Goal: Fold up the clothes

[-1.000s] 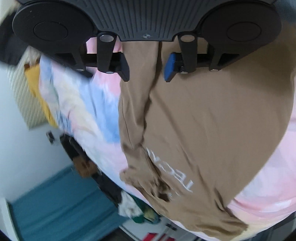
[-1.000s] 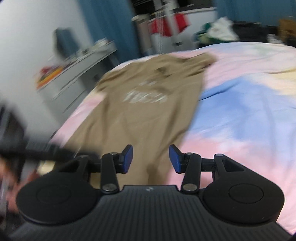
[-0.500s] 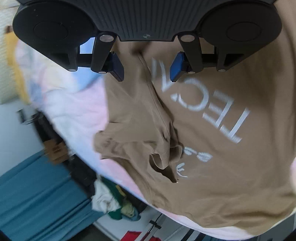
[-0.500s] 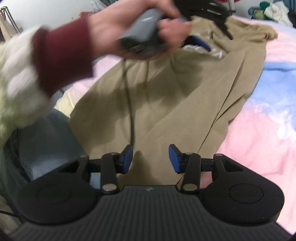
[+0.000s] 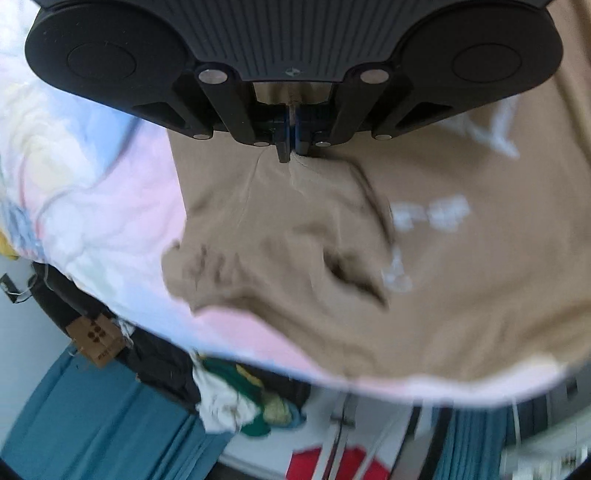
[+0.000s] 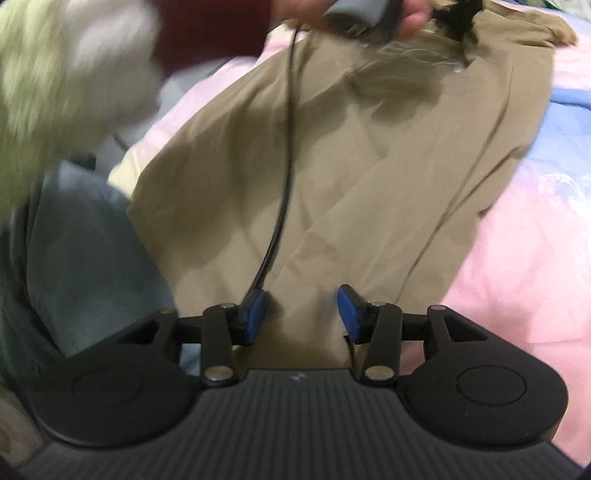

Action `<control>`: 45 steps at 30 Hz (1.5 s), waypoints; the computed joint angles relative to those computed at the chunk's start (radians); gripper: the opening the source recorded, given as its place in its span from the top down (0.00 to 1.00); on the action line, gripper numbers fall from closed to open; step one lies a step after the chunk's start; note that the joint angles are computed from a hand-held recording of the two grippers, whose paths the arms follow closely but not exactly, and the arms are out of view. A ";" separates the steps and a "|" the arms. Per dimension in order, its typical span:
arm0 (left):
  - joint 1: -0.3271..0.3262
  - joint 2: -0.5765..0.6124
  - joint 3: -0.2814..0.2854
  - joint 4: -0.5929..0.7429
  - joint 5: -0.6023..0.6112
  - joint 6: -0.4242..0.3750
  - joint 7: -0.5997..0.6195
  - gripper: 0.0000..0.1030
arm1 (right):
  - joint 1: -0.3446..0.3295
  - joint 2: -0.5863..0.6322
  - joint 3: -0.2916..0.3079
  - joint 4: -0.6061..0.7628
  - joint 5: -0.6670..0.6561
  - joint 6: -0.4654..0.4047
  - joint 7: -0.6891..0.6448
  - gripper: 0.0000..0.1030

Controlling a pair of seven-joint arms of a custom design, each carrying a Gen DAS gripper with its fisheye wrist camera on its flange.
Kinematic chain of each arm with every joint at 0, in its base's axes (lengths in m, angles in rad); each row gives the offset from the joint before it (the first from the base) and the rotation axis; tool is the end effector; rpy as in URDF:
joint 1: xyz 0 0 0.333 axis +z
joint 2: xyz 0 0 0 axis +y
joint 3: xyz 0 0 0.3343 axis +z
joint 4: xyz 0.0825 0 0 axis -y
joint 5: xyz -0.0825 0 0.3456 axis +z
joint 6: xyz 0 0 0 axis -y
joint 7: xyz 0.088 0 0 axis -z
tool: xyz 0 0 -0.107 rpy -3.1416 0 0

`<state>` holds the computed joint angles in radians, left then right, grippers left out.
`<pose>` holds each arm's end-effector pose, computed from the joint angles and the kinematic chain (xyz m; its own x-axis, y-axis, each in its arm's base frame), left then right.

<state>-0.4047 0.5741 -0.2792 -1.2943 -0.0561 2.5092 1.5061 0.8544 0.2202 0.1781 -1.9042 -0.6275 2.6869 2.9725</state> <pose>0.6080 -0.4169 0.5242 -0.5256 -0.8159 0.2409 -0.7505 0.3114 -0.5828 0.3083 0.5366 0.4836 0.1942 -0.9253 -0.3256 -0.8472 0.0091 -0.5311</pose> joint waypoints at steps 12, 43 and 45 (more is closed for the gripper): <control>0.029 -0.035 0.013 -0.126 0.074 0.150 -0.028 0.84 | -0.012 -0.045 -0.026 -0.104 -0.018 0.157 0.100 0.54; 0.297 0.226 -0.036 0.172 -0.469 0.379 0.159 0.25 | -0.080 -0.098 0.064 -0.064 -0.469 -0.325 0.755 0.53; 0.234 0.275 0.041 0.261 -0.367 0.363 0.095 0.41 | -0.083 -0.092 0.052 -0.066 -0.469 -0.305 0.759 0.54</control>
